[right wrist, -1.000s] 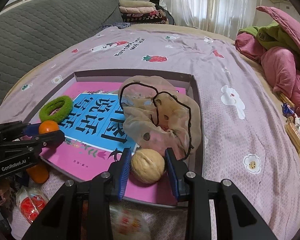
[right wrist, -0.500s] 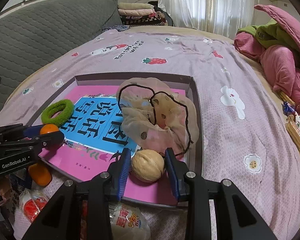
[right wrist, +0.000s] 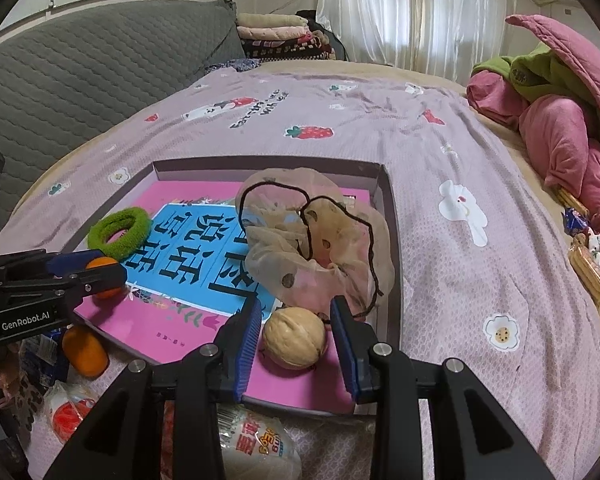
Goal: Organize objects
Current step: 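Open the left gripper releasing the orange while the right gripper releases the walnut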
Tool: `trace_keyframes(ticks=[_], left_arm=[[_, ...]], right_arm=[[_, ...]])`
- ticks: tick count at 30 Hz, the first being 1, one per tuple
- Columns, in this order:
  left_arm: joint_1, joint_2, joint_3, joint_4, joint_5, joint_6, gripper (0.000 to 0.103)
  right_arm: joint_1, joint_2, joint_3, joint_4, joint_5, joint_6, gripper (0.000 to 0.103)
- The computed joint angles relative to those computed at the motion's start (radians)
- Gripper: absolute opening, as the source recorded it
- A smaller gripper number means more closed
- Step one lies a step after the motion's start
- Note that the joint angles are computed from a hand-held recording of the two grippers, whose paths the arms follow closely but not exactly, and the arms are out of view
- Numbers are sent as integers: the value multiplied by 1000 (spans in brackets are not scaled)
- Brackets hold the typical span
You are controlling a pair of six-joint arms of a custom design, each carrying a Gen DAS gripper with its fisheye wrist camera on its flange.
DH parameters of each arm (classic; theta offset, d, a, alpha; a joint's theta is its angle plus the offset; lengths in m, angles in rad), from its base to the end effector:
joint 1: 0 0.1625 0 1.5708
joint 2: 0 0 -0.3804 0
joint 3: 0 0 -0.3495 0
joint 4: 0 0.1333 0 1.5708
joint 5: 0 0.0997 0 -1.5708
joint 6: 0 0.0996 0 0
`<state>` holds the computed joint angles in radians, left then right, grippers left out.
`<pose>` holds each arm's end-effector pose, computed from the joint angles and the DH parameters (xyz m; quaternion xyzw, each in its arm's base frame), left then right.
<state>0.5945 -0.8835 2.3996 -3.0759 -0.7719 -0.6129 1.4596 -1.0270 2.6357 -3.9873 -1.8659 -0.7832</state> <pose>-0.1831 -0.3708 0.0370 0.1686 0.9057 -0.2740 0.2761 0.0680 -0.3309 0.1450 0.2453 -0.8777 0.2920 0.2900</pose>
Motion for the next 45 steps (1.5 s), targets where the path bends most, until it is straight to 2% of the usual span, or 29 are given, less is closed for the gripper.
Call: trace_keyframes(ticks=[18,21,30,45], left_arm=[[-19,-15,12,-20,13,7,44],[-24,-19,15,-18,16,5,49],[-46,-54,34,-6,21,-23,55],[-101,-111,71,49,51,-106,59]], right_arm=[[-8,4,12,-41,34,-7,41],[-7,1,14,-45,39,-6,42],[-7,-11,21,-46,55,-3,47],[-5,-40,32,-42,75,2,53]])
